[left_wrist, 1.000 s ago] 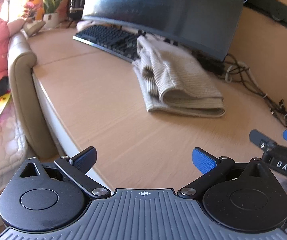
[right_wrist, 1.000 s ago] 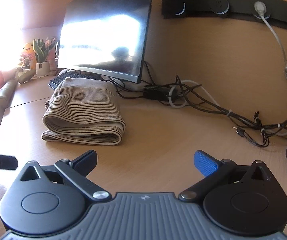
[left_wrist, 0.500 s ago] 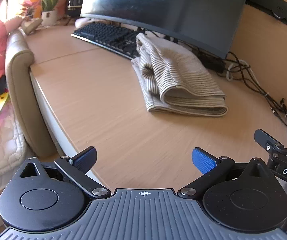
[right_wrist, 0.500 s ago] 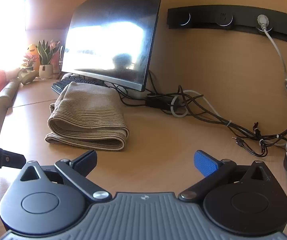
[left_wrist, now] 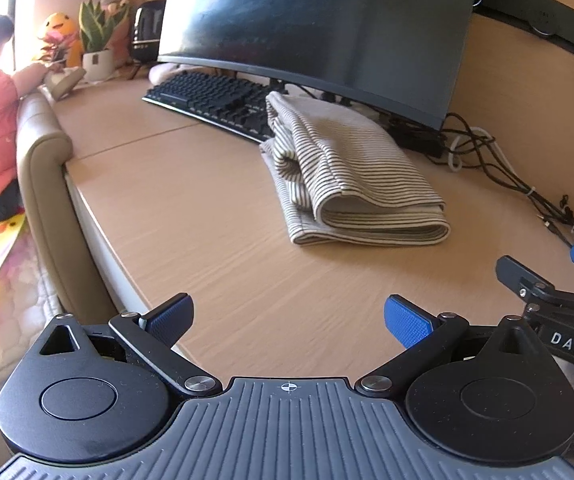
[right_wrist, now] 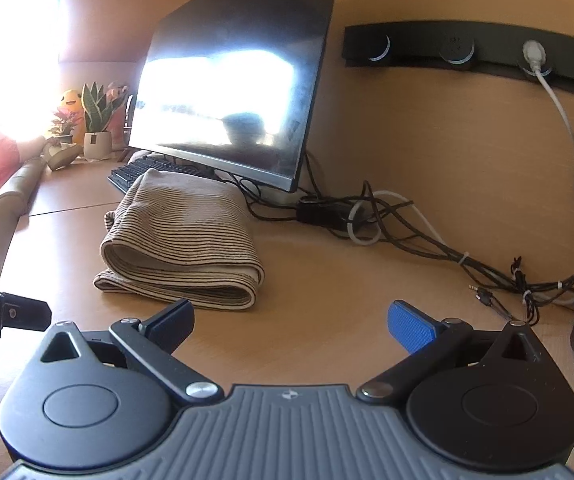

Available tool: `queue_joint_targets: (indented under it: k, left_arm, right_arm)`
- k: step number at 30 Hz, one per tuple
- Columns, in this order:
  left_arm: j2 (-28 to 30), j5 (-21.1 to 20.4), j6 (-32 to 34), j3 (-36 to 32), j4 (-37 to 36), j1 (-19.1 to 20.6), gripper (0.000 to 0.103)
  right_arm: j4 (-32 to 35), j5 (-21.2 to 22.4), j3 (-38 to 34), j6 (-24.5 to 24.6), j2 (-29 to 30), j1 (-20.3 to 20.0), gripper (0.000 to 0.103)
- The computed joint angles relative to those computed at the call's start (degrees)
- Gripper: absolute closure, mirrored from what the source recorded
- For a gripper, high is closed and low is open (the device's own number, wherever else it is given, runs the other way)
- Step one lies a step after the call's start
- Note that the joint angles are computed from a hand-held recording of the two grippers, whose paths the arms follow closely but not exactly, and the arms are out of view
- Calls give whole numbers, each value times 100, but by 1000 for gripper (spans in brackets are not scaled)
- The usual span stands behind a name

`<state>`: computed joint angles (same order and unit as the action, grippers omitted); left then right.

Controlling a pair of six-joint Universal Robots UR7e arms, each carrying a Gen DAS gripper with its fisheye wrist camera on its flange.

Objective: Fold clothes

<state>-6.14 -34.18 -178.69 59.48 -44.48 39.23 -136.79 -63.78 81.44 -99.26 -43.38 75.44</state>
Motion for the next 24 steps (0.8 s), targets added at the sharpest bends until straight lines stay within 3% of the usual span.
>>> queue_joint_targets:
  k: [6, 24]
  left_arm:
    - [21, -38, 10, -41, 65, -2, 0]
    - [86, -35, 75, -148, 58, 15, 0]
  right_arm:
    - [66, -111, -100, 195, 45, 32, 0]
    - [165, -133, -139, 165, 46, 38, 0]
